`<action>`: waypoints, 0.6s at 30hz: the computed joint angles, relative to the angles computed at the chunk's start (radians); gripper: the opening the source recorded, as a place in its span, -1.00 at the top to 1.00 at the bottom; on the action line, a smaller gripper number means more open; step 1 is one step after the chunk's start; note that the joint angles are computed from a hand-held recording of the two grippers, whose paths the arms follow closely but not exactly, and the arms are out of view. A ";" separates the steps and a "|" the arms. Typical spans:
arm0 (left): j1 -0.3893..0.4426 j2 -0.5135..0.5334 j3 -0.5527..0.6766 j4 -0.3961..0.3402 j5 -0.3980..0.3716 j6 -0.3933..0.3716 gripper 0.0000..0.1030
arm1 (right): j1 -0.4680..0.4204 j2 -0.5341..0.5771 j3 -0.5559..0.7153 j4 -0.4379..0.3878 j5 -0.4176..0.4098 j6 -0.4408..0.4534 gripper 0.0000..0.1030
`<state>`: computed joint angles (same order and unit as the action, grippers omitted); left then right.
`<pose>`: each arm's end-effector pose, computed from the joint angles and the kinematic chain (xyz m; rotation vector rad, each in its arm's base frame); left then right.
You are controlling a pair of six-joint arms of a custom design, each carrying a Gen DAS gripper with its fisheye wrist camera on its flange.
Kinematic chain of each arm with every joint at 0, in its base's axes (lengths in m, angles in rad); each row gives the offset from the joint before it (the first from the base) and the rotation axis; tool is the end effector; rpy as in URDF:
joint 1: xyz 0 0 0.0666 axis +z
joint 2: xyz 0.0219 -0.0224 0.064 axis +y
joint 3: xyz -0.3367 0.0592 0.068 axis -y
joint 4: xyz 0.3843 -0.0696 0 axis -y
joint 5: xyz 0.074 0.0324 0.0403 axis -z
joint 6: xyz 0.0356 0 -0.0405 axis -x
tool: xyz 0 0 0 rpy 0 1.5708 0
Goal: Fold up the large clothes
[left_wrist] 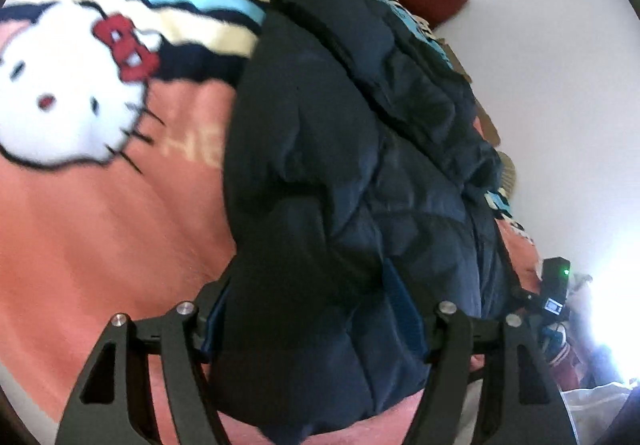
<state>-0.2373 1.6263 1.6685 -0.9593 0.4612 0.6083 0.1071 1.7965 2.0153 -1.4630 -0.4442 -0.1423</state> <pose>0.5372 -0.1466 0.3950 -0.2743 2.5761 -0.9122 0.5677 0.0760 0.4264 -0.0548 2.7973 0.6838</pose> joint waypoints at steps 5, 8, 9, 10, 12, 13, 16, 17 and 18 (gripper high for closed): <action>-0.005 -0.042 -0.069 0.088 0.028 0.073 -0.34 | 0.008 -0.016 -0.032 0.014 -0.029 -0.021 -0.32; -0.007 -0.064 -0.101 0.096 0.027 0.086 -0.34 | 0.007 -0.019 -0.043 0.022 -0.051 -0.044 -0.27; -0.003 -0.067 -0.108 0.103 0.027 0.095 -0.34 | 0.010 -0.018 -0.040 0.020 -0.049 -0.047 -0.27; 0.003 -0.074 -0.123 0.111 0.024 0.109 -0.34 | 0.011 -0.018 -0.040 0.021 -0.047 -0.051 -0.27; 0.017 -0.096 -0.162 0.143 0.025 0.150 -0.34 | 0.012 -0.008 -0.028 0.016 -0.053 -0.060 -0.27; 0.022 -0.100 -0.171 0.157 0.029 0.167 -0.34 | 0.017 0.004 -0.011 0.013 -0.054 -0.069 -0.27; 0.026 -0.109 -0.197 0.190 0.064 0.210 -0.34 | 0.010 0.003 -0.018 0.014 -0.067 -0.071 -0.28; 0.025 -0.111 -0.207 0.208 0.089 0.223 -0.34 | 0.007 0.001 -0.021 0.014 -0.072 -0.069 -0.28; 0.025 -0.115 -0.218 0.232 0.114 0.239 -0.34 | 0.006 0.001 -0.022 0.015 -0.077 -0.071 -0.28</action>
<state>-0.2122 1.5112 1.4503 -0.7269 0.5748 0.8469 0.1132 1.7974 1.9929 -1.4484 -0.5209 -0.2131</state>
